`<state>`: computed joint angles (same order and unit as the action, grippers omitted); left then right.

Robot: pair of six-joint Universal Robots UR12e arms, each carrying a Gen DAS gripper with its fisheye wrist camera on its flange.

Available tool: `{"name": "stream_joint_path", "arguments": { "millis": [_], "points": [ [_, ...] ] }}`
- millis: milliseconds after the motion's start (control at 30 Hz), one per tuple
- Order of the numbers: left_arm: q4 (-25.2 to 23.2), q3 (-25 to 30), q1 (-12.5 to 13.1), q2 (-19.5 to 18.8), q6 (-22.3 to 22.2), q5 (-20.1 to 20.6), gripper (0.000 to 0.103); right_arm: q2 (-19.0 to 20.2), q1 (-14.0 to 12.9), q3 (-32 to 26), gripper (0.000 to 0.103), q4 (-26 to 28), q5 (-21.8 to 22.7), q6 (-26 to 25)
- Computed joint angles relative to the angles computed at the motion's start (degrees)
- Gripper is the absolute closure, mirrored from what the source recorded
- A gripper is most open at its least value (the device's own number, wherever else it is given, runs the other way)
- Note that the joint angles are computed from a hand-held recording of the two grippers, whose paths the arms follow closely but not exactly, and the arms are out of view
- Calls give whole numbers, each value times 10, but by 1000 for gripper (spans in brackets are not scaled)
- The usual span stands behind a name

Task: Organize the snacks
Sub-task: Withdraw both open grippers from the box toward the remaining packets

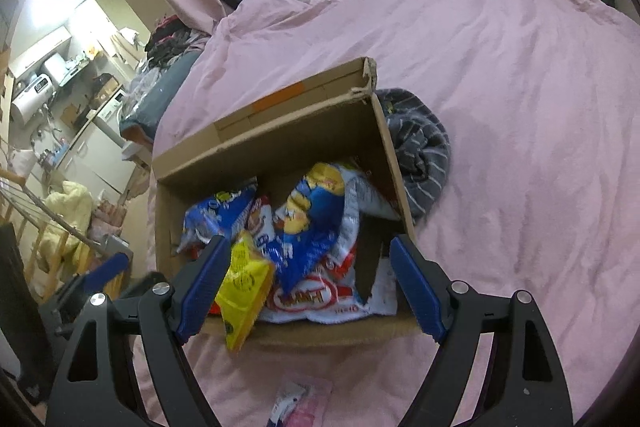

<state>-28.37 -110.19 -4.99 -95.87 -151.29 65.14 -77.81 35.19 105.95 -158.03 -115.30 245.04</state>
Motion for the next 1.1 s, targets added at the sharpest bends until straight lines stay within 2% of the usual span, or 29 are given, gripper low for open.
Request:
{"name": "stream_joint_path", "arguments": {
  "millis": [367,600,700,933,1100],
  "points": [
    [-70,-15,22,19,-24,7,25,-9,15,23,19,-15,50,61],
    [-112,-23,34,24,-21,17,24,-7,27,23,19,13,77,74],
    [-119,-24,33,20,-26,35,15,-5,27,27,19,26,98,76],
    [-163,-10,24,4,-45,71,14,6,10,51,19,-7,200,113],
    [-176,-5,23,0,-52,74,14,20,5,41,19,-7,243,95]
  ]
}}
